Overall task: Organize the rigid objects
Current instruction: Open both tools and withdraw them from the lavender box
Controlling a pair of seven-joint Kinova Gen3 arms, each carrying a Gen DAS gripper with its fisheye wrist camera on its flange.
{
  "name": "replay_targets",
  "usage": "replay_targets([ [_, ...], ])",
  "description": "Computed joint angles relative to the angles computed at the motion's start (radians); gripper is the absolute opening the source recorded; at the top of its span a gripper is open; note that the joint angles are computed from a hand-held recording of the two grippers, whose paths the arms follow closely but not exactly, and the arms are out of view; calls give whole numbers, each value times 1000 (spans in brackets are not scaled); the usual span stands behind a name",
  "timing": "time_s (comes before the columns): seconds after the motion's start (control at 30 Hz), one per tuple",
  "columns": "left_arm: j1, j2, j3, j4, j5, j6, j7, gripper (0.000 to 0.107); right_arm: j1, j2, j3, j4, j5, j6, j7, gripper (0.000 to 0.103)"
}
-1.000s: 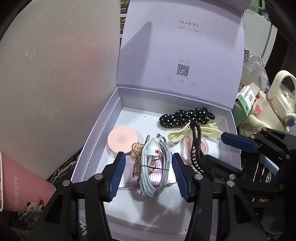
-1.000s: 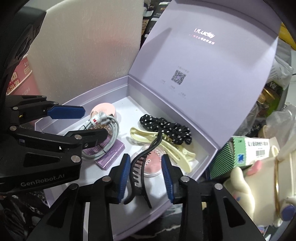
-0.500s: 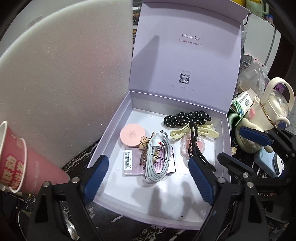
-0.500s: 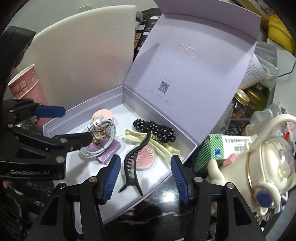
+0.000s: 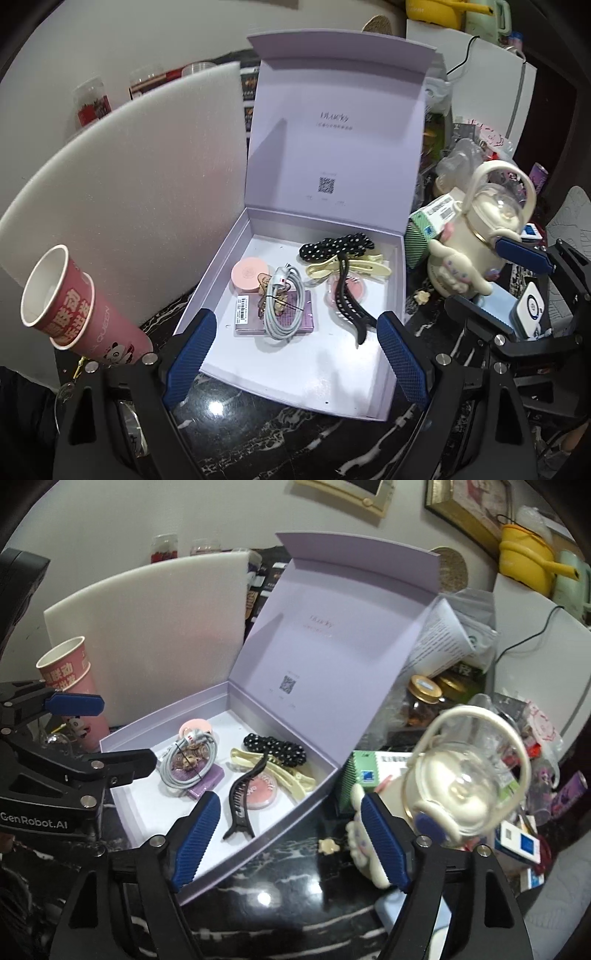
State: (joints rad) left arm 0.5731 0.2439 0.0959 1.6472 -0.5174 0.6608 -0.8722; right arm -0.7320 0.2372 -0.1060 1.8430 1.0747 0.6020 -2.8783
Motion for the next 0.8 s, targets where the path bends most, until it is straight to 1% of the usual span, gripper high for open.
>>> replay_targets([
  [0.07,25,-25,-5,21,-31,-6,40,89,-6,-31,1,33,23,-4,-51,82],
  [0.13,38,-48,-2,51,-66,-31,77,89,-1,-57,-10,59,32,0,-90,84],
  [0.2,60,-71,4,77,-122,-35,136,89,-1,-80,-27,85,54,16,-138,84],
  [0.27,81,-88,19,93,-177,-16,200,89,-3,-105,-49,115,84,42,-194,84],
  [0.4,99,-115,58,128,-255,7,300,89,5,-151,-102,167,110,85,-260,84],
  [0.6,127,-142,121,185,-328,57,435,89,12,-199,-167,236,132,119,-326,85],
  [0.8,153,-164,173,244,-392,92,570,89,-8,-235,-226,302,156,159,-410,85],
])
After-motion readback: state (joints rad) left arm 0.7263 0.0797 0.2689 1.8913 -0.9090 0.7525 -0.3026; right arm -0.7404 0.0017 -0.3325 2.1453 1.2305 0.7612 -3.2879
